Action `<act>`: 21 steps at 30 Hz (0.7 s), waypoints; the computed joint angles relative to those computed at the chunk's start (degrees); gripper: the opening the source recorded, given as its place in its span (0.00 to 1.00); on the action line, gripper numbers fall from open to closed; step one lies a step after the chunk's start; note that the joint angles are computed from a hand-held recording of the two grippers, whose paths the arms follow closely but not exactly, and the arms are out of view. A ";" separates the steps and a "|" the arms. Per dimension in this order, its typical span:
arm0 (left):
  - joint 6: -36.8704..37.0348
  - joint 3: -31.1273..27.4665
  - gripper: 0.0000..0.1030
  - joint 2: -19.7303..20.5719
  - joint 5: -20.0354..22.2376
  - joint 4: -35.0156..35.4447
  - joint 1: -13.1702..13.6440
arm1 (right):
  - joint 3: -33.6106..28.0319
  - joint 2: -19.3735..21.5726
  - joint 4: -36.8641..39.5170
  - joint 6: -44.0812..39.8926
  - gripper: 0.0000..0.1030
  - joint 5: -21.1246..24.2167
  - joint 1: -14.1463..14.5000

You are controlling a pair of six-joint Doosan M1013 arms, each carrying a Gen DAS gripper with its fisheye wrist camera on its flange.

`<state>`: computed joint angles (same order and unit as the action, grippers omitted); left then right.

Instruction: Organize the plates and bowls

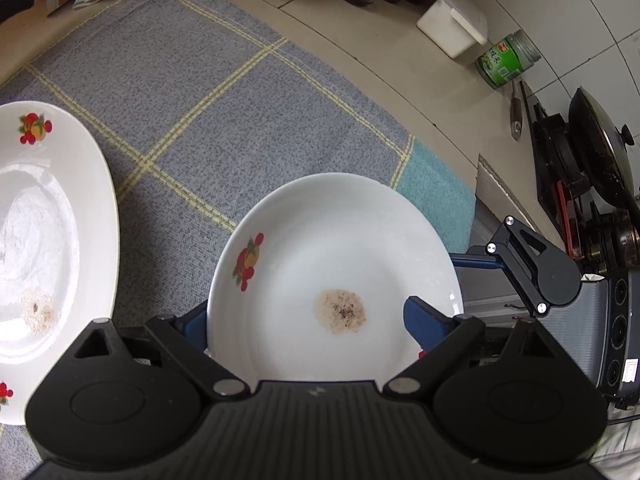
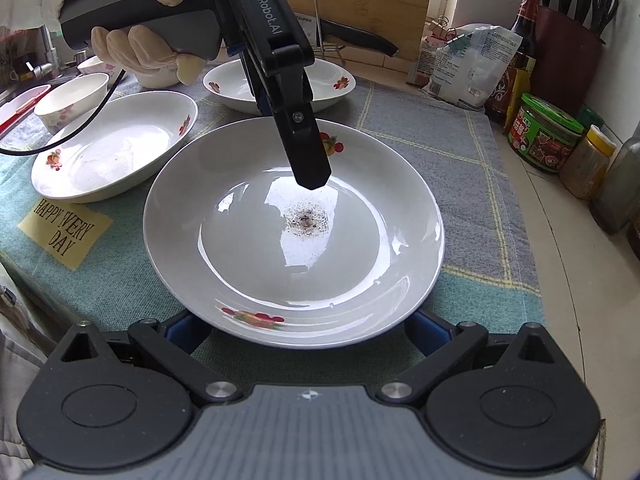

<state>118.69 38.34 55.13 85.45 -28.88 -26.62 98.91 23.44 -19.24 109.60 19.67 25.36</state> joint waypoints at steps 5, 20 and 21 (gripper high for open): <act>-2.08 0.27 0.91 -0.33 -1.76 -0.54 -0.09 | -0.22 -0.03 5.85 -8.61 1.00 -0.84 -1.34; -4.28 -4.47 0.91 1.60 -4.67 -0.91 -0.56 | -2.24 0.98 6.90 -15.17 1.00 -1.39 -3.82; -4.29 -5.37 0.91 2.03 -4.59 -0.88 -0.65 | -2.42 1.08 6.74 -15.09 1.00 -1.35 -3.97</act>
<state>114.40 32.97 57.17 80.86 -29.76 -27.27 96.49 24.52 -12.51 94.50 18.32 21.39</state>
